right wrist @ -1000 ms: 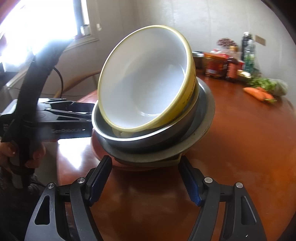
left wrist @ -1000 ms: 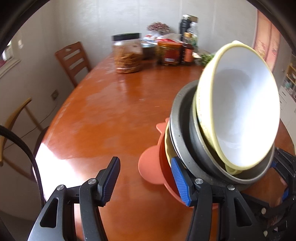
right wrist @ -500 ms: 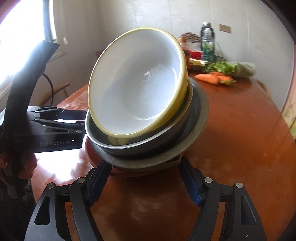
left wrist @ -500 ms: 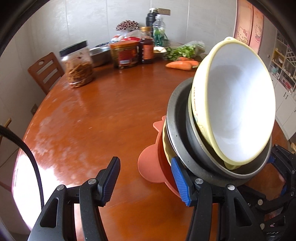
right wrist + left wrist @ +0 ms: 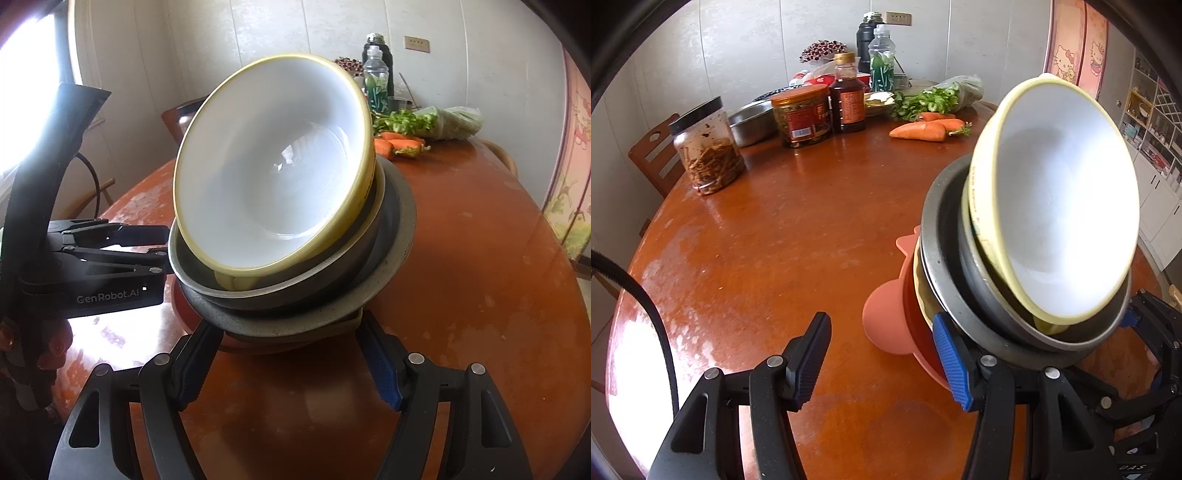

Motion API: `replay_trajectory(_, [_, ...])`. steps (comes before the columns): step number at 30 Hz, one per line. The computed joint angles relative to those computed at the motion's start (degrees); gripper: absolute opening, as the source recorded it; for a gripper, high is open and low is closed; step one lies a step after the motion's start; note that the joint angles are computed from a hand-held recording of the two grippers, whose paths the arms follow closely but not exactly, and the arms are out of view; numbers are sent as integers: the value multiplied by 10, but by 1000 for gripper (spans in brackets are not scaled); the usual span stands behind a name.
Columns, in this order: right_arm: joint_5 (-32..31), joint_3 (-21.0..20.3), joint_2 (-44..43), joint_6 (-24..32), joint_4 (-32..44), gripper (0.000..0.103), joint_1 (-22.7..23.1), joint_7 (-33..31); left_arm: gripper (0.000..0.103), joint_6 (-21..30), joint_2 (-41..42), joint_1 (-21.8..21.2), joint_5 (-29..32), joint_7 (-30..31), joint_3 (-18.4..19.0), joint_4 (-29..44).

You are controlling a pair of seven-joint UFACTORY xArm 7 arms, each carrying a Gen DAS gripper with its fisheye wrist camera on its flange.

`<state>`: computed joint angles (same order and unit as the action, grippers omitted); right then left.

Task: Organize plates and bowls
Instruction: 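Carry the combined stack toward the table center and lower it with both tools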

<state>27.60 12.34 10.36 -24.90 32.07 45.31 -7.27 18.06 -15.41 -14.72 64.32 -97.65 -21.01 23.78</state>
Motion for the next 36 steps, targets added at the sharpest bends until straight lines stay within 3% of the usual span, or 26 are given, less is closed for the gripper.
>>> replay_trajectory(13, [40, -8, 5, 7, 13, 76, 20, -24, 57, -9, 7, 2, 12, -17, 5, 2])
replay_trajectory(27, [-4, 2, 7, -6, 4, 77, 2, 18, 57, -28, 1, 13, 37, -46, 9, -10])
replay_trajectory(36, [14, 3, 12, -17, 6, 77, 15, 13, 58, -26, -16, 17, 40, -62, 2, -26])
